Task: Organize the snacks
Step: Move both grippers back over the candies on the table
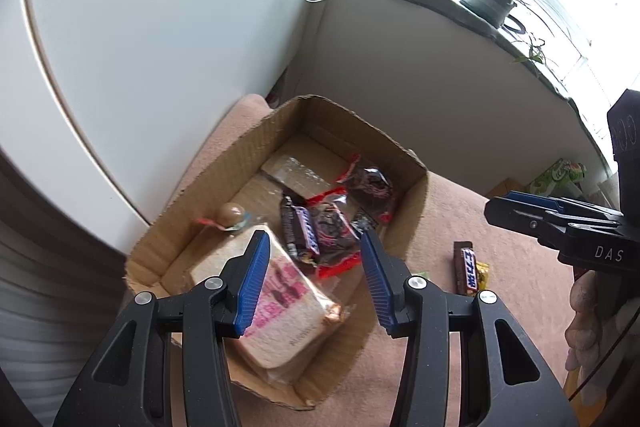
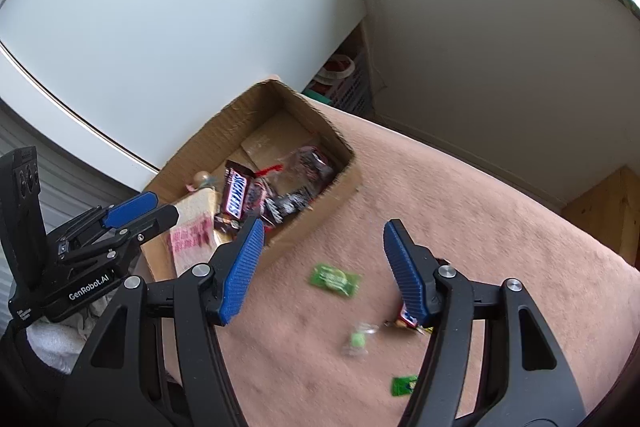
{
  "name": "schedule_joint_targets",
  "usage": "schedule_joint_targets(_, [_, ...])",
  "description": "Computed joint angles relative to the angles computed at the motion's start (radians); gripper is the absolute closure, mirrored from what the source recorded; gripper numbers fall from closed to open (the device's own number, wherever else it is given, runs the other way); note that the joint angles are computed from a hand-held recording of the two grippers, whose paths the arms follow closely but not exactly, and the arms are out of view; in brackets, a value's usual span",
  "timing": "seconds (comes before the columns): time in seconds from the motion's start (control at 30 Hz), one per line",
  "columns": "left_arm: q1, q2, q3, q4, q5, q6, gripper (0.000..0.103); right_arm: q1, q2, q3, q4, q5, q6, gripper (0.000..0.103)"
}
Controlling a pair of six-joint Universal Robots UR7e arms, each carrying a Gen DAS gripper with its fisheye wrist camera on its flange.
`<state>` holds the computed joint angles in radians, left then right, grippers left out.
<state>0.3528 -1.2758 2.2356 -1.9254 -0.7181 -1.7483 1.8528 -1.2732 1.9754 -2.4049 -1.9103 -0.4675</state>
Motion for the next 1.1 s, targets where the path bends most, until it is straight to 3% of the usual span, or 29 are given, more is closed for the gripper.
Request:
schedule_joint_targets(0.4, [0.011,0.131,-0.022,-0.230,-0.040,0.154,0.057,-0.133,-0.156,0.065,0.023,-0.063,-0.002,0.038])
schedule_joint_targets(0.67, [0.024,0.233,-0.039,-0.384,-0.106,0.251,0.057,-0.236,-0.242,0.134,0.050,-0.065,0.004,0.038])
schedule_joint_targets(1.1, [0.063,0.382,-0.076,-0.584,-0.230,0.378,0.057,-0.320,-0.299,0.285,-0.003,-0.146,-0.158,0.038])
